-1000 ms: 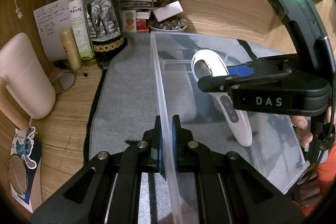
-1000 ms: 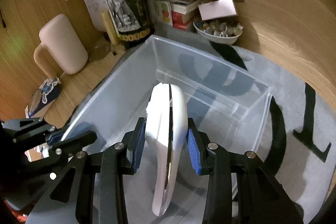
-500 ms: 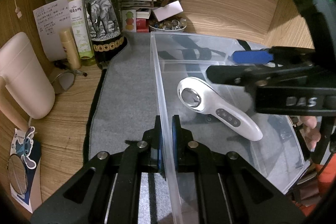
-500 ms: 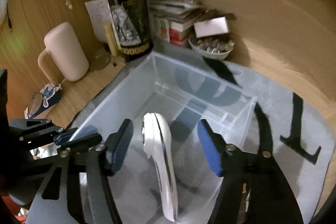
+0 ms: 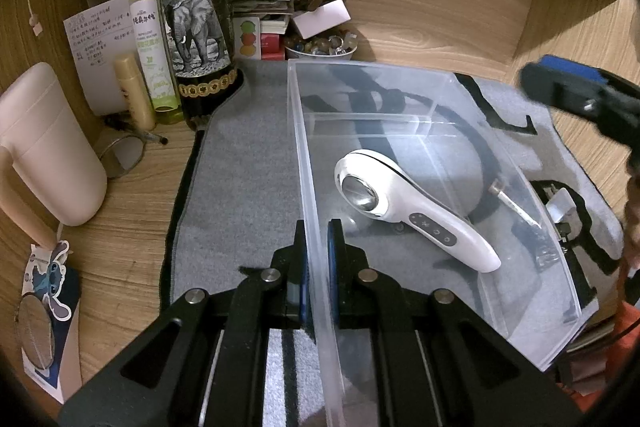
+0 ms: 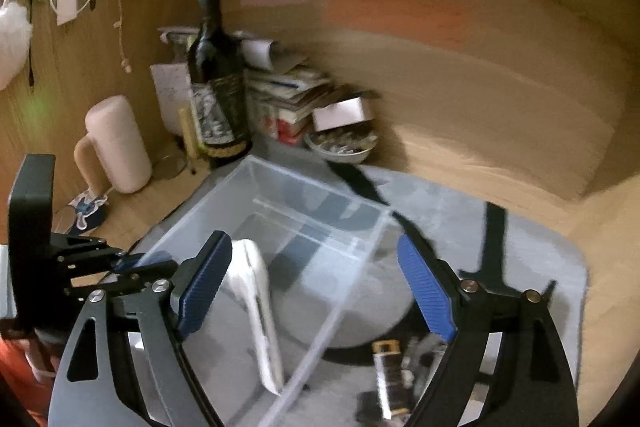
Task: Organize rigid objects
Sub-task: 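Lower the massager into the box and open the right gripper, then move the right gripper to the white charger cube and grasp it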
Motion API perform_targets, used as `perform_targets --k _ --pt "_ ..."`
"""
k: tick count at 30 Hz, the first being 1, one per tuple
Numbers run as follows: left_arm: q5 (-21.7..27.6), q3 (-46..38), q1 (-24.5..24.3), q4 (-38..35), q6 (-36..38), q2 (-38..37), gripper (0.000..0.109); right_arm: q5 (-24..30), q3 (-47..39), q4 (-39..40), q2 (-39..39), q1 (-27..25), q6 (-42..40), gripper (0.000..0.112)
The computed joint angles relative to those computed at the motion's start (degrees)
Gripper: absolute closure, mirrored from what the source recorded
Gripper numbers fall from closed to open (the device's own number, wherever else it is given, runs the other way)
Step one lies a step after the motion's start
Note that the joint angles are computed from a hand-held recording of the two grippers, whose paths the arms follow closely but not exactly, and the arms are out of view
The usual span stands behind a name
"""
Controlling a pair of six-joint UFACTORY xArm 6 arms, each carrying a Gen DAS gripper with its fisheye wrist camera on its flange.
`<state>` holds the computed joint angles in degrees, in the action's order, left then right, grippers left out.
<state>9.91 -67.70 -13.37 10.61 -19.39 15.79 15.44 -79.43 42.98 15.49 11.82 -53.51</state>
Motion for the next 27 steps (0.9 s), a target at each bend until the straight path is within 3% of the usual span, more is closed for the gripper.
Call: perform_targets --k 5,10,16,23,27 --pt "0.04 0.08 0.06 -0.07 0.26 -0.07 0.101 -4.55 3.52 1.16 -2.89 -2.5 -1.45 0.026" --pt "0.13 -0.02 0.02 0.25 -0.08 -0.02 0.101 -9.03 8.04 0.88 -5.47 -5.69 -1.1 0.013" --pt "0.77 0.05 0.17 3.3 -2.77 -0.32 0.101 -8.75 12.09 -12.43 -5.87 -10.21 12.37 0.013" --pt "1.82 -0.29 0.07 6.8 -6.33 -0.54 0.101 -10.87 15.14 -19.48 -3.94 -12.37 21.29 0.013" --pt "2.14 -0.4 -0.02 6.97 -6.66 -0.57 0.101 -6.63 14.31 -13.9 -2.36 -12.82 18.68 0.013"
